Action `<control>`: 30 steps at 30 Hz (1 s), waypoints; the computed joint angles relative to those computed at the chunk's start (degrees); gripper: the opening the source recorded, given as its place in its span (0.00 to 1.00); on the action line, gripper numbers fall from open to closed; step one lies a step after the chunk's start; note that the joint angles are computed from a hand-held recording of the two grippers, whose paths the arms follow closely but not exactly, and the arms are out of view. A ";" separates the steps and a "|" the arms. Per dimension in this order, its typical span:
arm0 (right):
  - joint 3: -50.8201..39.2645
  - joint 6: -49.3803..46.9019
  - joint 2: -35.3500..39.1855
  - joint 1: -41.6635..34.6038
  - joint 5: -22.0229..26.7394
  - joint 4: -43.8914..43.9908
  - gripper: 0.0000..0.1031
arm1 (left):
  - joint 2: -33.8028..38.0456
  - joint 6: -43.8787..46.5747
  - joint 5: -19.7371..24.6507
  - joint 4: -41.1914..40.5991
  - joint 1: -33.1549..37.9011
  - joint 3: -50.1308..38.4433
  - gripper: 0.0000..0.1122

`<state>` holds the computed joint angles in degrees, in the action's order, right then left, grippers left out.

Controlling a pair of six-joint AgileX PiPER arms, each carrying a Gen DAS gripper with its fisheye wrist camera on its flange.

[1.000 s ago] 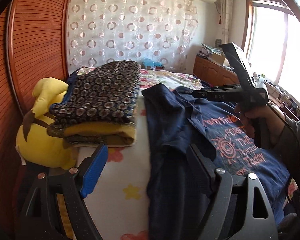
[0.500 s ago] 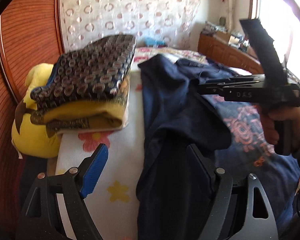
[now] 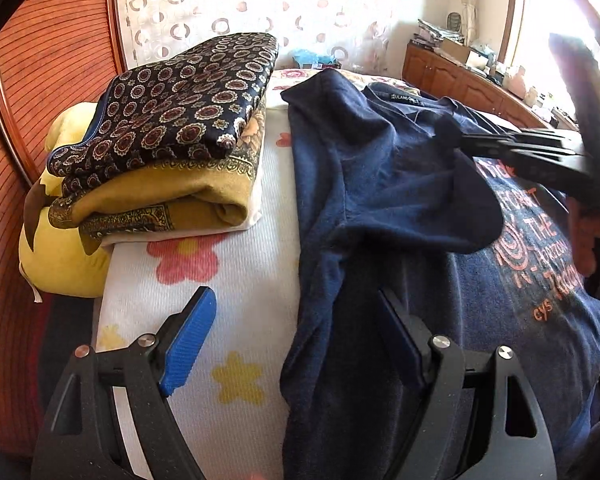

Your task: Fold small clothes

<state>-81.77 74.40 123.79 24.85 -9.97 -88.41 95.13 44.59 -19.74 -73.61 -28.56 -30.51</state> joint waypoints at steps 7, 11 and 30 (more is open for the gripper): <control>11.02 -26.23 -5.89 -4.00 -3.44 25.43 0.07 | 0.57 2.81 0.01 -2.45 -0.14 -0.96 0.74; 19.33 -36.16 -10.72 -6.26 -7.39 35.10 0.15 | 0.75 3.16 0.16 -2.44 0.17 -1.22 0.74; 40.26 -43.77 -18.27 -30.87 -19.69 27.04 0.43 | -4.99 17.21 -0.68 -10.77 0.39 -5.74 0.73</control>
